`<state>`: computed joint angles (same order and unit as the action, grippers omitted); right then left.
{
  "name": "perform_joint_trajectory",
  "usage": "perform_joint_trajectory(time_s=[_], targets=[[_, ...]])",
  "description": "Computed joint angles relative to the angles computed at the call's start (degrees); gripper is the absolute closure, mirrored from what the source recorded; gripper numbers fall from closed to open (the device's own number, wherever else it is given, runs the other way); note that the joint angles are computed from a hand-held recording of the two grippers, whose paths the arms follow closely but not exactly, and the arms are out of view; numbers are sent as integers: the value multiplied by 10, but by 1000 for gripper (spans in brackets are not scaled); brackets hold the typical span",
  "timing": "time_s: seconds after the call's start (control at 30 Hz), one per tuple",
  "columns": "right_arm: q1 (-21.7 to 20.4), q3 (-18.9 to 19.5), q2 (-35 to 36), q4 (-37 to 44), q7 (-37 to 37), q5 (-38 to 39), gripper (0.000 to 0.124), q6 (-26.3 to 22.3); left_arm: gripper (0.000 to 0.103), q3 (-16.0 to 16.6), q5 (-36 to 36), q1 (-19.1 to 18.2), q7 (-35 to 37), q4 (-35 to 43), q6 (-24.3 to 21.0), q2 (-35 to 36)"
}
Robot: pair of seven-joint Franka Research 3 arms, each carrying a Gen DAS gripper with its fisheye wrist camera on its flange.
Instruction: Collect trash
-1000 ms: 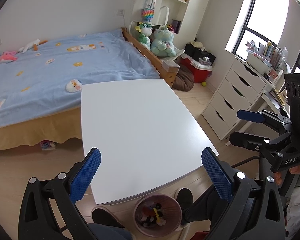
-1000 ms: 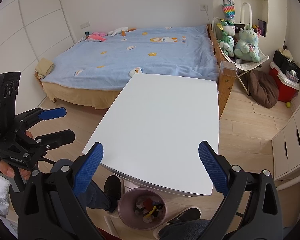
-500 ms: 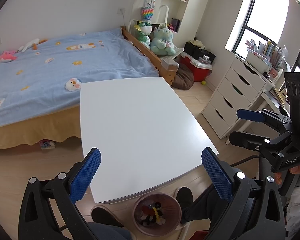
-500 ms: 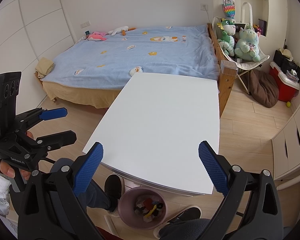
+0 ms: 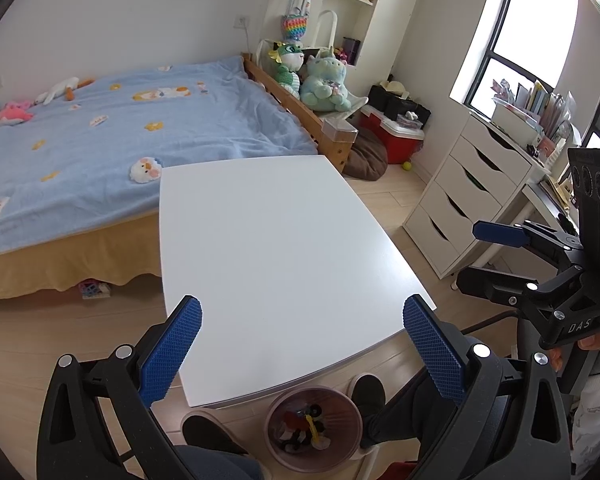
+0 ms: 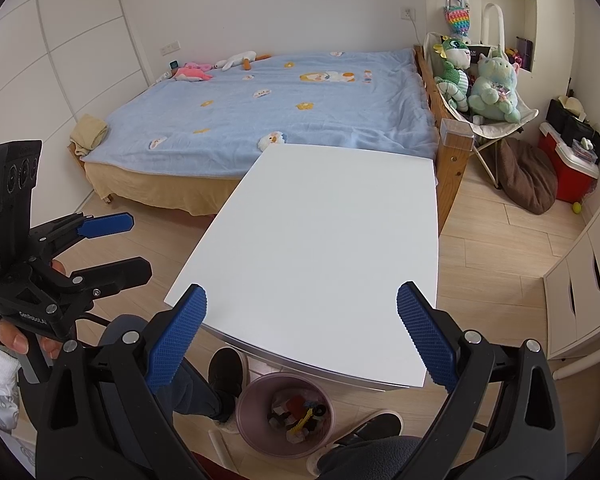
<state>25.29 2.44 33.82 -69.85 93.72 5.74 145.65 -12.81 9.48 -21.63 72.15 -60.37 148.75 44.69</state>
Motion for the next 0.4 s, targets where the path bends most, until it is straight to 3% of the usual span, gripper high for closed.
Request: perform_joint_trajectory(time_s=[0.4], targets=[[0,0,2,4,0,0,29,-2,6,9,9,-6,-10,0,-2,-4]])
